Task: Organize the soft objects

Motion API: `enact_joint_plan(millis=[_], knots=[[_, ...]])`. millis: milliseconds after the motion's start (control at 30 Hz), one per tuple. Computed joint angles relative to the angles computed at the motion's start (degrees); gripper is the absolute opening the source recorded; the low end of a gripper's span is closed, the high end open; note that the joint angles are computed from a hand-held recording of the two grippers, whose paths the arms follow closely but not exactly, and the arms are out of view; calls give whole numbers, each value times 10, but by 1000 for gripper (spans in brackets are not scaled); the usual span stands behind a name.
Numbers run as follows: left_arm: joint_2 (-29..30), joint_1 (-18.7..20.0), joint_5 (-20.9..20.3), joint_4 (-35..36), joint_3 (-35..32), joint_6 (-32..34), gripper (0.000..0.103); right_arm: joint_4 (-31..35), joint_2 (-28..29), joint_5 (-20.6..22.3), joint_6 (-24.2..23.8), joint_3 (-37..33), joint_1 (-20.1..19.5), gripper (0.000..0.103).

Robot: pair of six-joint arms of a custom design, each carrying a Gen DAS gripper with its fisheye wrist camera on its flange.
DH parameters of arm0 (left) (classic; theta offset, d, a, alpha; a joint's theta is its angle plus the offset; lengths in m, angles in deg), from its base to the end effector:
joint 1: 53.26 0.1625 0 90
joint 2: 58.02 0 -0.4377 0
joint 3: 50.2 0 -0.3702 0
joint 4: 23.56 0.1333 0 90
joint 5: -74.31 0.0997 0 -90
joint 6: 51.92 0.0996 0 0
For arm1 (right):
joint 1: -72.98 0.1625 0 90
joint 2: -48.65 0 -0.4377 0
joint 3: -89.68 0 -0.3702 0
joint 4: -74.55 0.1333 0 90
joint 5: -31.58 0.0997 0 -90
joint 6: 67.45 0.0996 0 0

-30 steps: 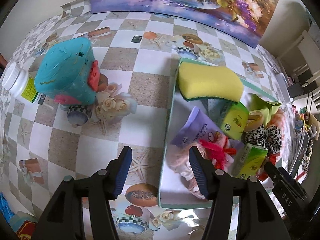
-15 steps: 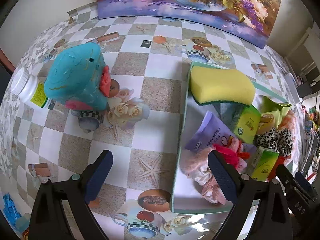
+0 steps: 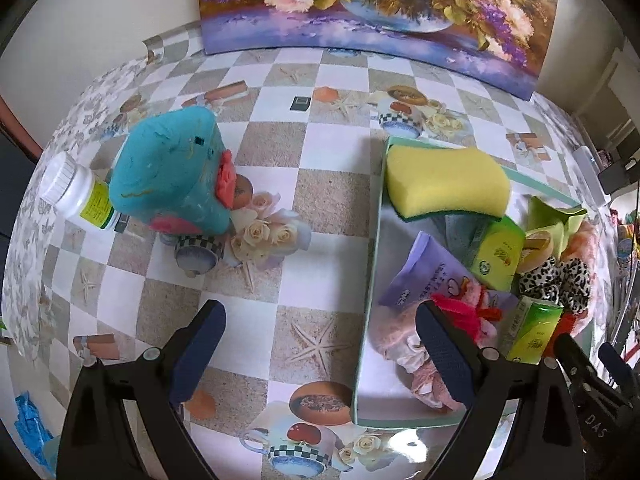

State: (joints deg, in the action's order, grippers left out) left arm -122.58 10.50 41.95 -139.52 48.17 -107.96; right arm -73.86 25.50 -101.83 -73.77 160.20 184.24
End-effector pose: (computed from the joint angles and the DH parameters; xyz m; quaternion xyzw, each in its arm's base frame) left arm -0.0645 -0.6227 0.2853 -0.1929 0.8532 -0.2712 0.4016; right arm 0.3378 -0.6893 0.0103 0.1859 -0.9066 0.1365 0.3534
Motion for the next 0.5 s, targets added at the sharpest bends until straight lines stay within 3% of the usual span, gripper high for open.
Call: enact_joint_plan(millis=[200, 300, 500], knots=[[-6, -9, 17, 29, 4, -34, 96, -2, -5, -3, -4, 8, 6, 103], [-12, -16, 31, 98, 0, -87, 96, -10, -10, -3, -4, 17, 11, 103], [-44, -35, 42, 109, 33, -87, 96, -16, -21, -1, -2, 41, 22, 103]])
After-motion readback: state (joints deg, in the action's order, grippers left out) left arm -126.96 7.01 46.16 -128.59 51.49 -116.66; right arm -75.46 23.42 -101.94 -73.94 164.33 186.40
